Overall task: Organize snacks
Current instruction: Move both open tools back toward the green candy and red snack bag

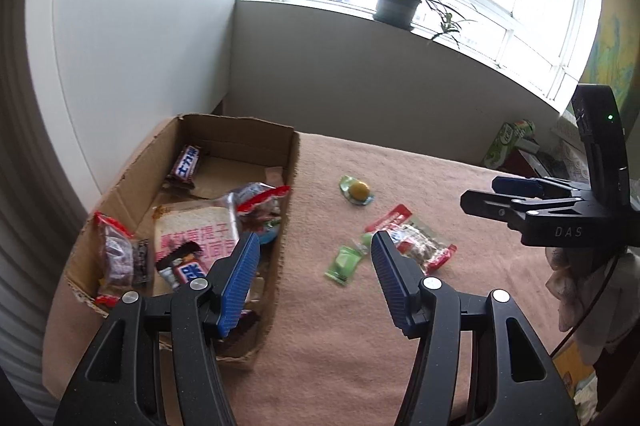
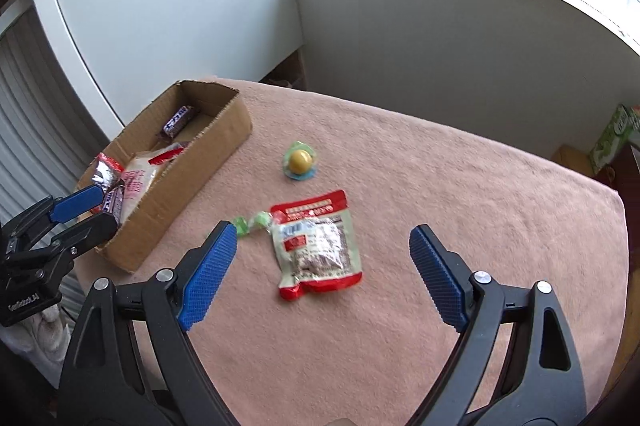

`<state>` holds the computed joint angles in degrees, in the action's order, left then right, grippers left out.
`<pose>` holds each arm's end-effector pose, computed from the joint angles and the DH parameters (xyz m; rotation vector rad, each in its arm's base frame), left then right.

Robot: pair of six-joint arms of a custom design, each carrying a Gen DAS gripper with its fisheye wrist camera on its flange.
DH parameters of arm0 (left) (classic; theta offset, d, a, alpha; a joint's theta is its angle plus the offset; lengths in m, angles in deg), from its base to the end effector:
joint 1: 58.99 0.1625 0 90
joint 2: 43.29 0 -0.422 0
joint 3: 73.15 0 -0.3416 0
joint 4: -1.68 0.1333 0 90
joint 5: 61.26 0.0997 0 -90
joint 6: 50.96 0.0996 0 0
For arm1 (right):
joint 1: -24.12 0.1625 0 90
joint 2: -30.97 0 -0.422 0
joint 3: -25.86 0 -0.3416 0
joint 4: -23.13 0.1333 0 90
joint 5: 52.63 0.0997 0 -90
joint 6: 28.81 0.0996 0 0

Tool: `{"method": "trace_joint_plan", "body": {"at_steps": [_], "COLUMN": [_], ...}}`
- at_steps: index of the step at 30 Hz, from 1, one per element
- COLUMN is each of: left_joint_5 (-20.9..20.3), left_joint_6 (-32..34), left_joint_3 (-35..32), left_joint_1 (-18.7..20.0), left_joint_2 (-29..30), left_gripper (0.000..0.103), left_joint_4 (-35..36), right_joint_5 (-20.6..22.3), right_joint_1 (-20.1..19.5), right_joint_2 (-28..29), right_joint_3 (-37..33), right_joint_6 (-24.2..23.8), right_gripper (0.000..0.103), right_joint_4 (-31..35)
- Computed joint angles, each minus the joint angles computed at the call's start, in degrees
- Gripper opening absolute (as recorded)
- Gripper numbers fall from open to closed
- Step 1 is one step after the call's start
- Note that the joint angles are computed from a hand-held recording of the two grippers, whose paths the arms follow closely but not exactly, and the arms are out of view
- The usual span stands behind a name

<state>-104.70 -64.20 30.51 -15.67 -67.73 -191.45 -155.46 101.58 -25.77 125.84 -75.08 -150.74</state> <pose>-0.2714 -0.5386 -0.0207 0.4930 2.4200 -0.9797 -0.0259 -0.6286 0.2726 0.6316 -2.4454 0.6745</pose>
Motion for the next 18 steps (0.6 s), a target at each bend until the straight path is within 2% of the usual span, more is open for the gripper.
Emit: {"method": "trace_joint_plan", "body": {"at_steps": [2, 6, 9, 14, 18], "left_joint_5": [-1.4, -3.8, -4.7, -4.7, -4.2], "left_joint_6": [0.8, 1.5, 1.1, 1.0, 1.2], "left_joint_3": [-0.6, -3.2, -5.5, -7.2, -7.4], "left_joint_1": [-0.4, -0.1, 0.2, 0.1, 0.2], "left_joint_2": [1.1, 3.5, 5.3, 6.5, 6.6], "left_gripper": [0.058, 0.058, 0.058, 0.058, 0.058], "left_joint_4": [0.2, 4.1, 8.0, 10.5, 10.2], "right_joint_5": [0.7, 1.6, 2.5, 2.4, 3.0], "right_joint_1": [-1.1, -2.5, -3.2, -3.4, -3.7], "right_joint_2": [-0.5, -0.5, -0.8, -0.6, -1.0], "right_joint_3": [2.5, 6.1, 6.9, 7.5, 5.5], "right_joint_6": [0.8, -0.6, -0.9, -4.8, -2.9], "right_gripper": [0.090, 0.090, 0.090, 0.090, 0.090], "right_joint_4": [-4.4, -11.4, -11.0, -12.7, -8.4]}}
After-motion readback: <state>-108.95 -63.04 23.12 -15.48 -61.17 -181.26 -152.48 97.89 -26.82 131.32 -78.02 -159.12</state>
